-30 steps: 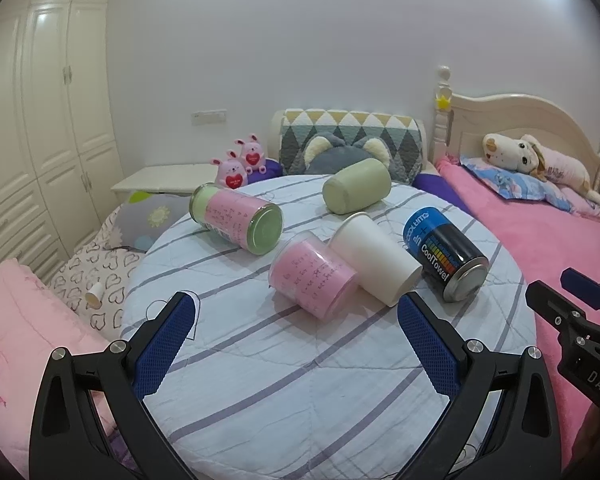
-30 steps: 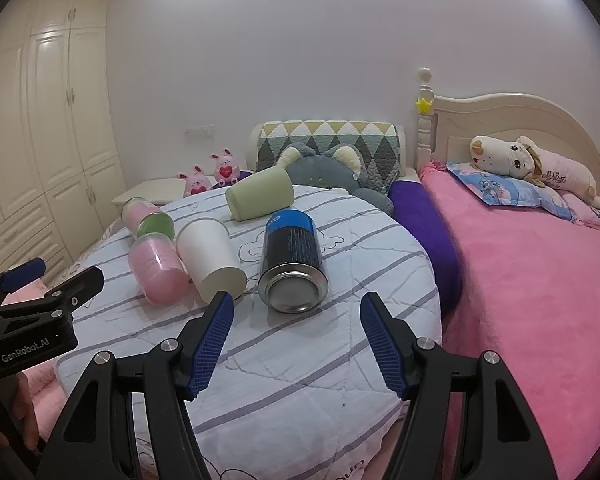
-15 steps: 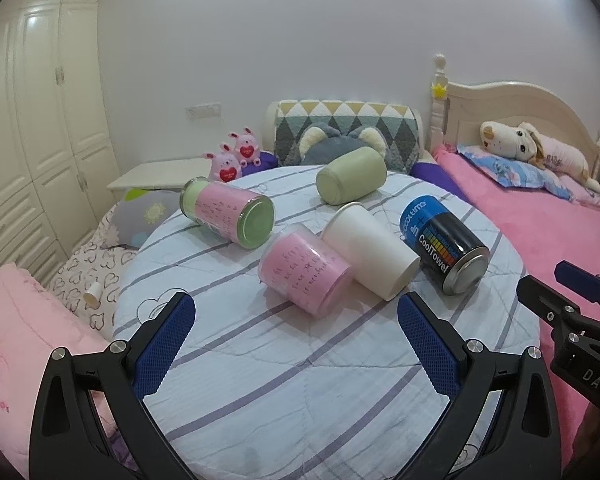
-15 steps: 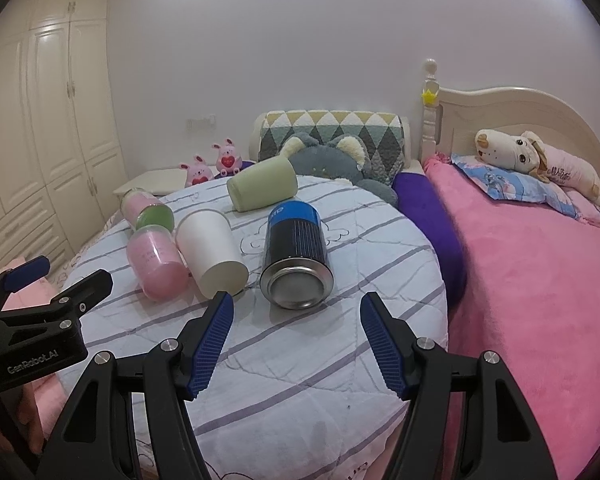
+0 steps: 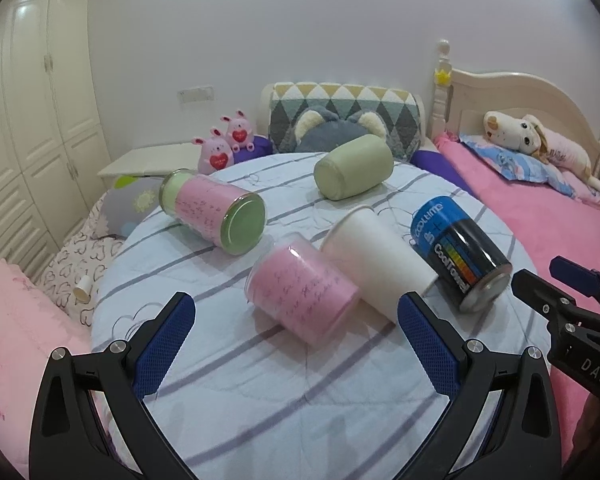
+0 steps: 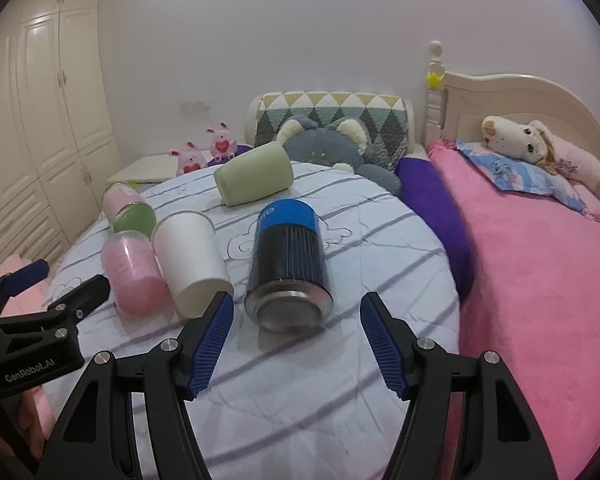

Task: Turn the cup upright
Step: 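Move the right tool toward the blue-and-black tumbler lying on its side, then close the right tool around the blue-and-black tumbler's body, then lift the tumbler with the right tool and carry it toward the left tool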

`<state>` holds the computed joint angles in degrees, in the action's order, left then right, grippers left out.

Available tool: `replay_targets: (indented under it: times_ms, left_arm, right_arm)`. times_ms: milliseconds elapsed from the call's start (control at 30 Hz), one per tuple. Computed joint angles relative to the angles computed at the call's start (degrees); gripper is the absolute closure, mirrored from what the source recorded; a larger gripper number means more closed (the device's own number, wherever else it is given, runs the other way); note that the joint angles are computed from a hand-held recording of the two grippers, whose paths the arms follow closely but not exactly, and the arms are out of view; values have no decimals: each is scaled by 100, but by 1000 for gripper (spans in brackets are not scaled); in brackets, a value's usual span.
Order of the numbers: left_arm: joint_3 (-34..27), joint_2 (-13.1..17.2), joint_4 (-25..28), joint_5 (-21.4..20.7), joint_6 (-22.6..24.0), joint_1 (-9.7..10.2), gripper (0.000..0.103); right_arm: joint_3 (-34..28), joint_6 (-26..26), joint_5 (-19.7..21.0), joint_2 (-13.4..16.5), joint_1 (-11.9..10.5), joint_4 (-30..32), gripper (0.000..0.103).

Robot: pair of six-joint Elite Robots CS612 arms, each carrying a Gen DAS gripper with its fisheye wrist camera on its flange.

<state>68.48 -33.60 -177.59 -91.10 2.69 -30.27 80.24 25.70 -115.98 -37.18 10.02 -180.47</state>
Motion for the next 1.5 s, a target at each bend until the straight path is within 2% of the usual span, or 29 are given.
replay_targets:
  times_ms: [167,267,433,600,733,867,967,1033,1100,1167,1267,1500]
  left_arm:
    - [-506,167,642,-111,87,17,1]
    - [-790,245,1070,16,175,1,1]
    - [-1262,357,1869,105,268,1,1]
    - [-1732,480,2614,6,173,48,1]
    - [-2104,572,3355,93,185,46,1]
    - [-2487,679,4101,120,124,48,1]
    - [-2791,784,4656,145,97,51,1]
    - [-2927,845,4870,145,102,58,1]
    - [-3006,879,5051,238,129,53,1]
    - [-3006,879,5127,253,170,64,1]
    - [-3115,914,5290,168,157,90,1]
    - [-3001,818,5133,129,181,96,1]
  right_arm:
    - [-311,32,236,49,-114,591,35]
    - [-488,79,445,62,-193,979,35]
    - [-857,204,1053,75,-352,1922,35]
    - [-1350,260,1390,158,-467,3103,35]
    - [-1795,373,1730,283,-560,4108,35]
    - [-2324,399,2159,490,-638,5180,34]
    - [-2684,408,2350,668,-676,5766,29]
    - [-3020,450,2447,848,-698,6393,29]
    - [-3029,700,2658,924,-741,6432,28]
    - [-3007,743,2577,893,-727,6416,35]
    - [-3003,877,2679,867,-732,6523,35]
    - [-2936,953,2674,789,-685,6563,35]
